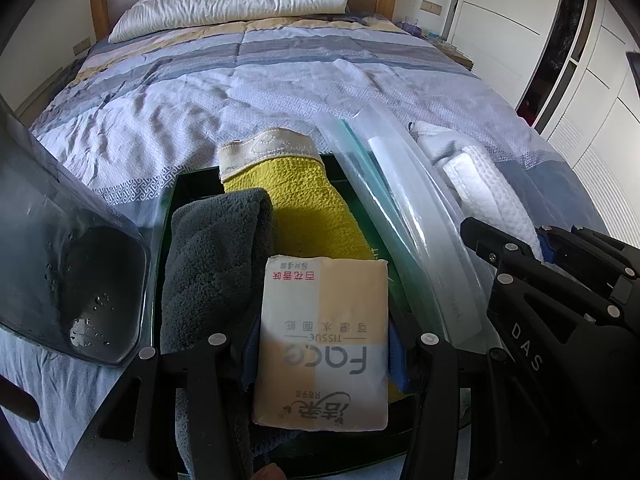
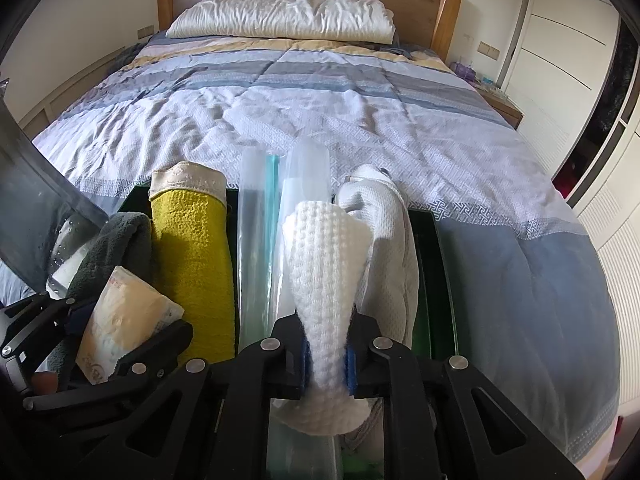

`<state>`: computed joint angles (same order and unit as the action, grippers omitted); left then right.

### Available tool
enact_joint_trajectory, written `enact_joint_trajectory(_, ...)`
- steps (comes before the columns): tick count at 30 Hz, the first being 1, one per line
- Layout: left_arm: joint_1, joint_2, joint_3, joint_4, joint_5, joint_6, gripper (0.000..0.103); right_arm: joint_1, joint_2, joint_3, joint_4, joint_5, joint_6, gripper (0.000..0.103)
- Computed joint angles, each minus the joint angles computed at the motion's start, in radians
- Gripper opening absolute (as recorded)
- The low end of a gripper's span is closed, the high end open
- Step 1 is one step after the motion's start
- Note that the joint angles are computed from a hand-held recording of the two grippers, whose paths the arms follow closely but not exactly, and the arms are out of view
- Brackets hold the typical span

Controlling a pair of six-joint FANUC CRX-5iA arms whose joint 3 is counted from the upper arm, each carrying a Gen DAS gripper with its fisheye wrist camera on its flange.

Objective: Organize soft objects
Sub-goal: 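Lower the tissue pack and white wipe into the green tray beside the bags, then open the right tool to release the wipe while the left tool releases the tissue pack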

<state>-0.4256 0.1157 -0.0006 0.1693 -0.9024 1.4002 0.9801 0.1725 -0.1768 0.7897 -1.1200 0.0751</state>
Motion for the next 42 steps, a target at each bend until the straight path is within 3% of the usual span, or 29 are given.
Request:
enact_joint_trajectory(9,-0.003,0.005,0.003,-0.004,-0.003,0.006,0.045,-0.005,0.007,0.004,-0.006,-0.001,0.004,0.013)
enact_joint_trajectory(16,-0.004,0.005,0.003,-0.009,0.0,0.009,0.045,-0.006,0.011,0.009,-0.01,-0.008,0.011,0.02)
enact_joint_trajectory(18,-0.004,0.005,0.004,-0.012,-0.001,0.015,0.045,-0.006,0.011,0.011,-0.011,-0.011,0.012,0.023)
enact_joint_trajectory(20,-0.004,0.005,0.003,-0.012,0.001,0.012,0.045,-0.007,0.007,0.007,-0.009,-0.008,0.006,0.035)
enact_joint_trajectory(29,-0.002,-0.002,-0.011,0.003,0.013,0.003,0.047,0.006,0.004,0.009,0.012,-0.007,0.012,0.047)
enact_joint_trajectory(31,-0.001,-0.002,-0.012,0.005,0.014,0.004,0.049,0.008,0.005,0.011,0.016,-0.013,0.011,0.051)
enact_joint_trajectory(35,-0.006,-0.009,-0.018,0.005,0.027,0.005,0.067,0.014,0.006,0.011,0.028,-0.026,0.01,0.059)
enact_joint_trajectory(42,-0.015,-0.018,-0.021,0.002,0.035,0.021,0.071,0.021,-0.001,0.009,0.043,-0.046,-0.003,0.06)
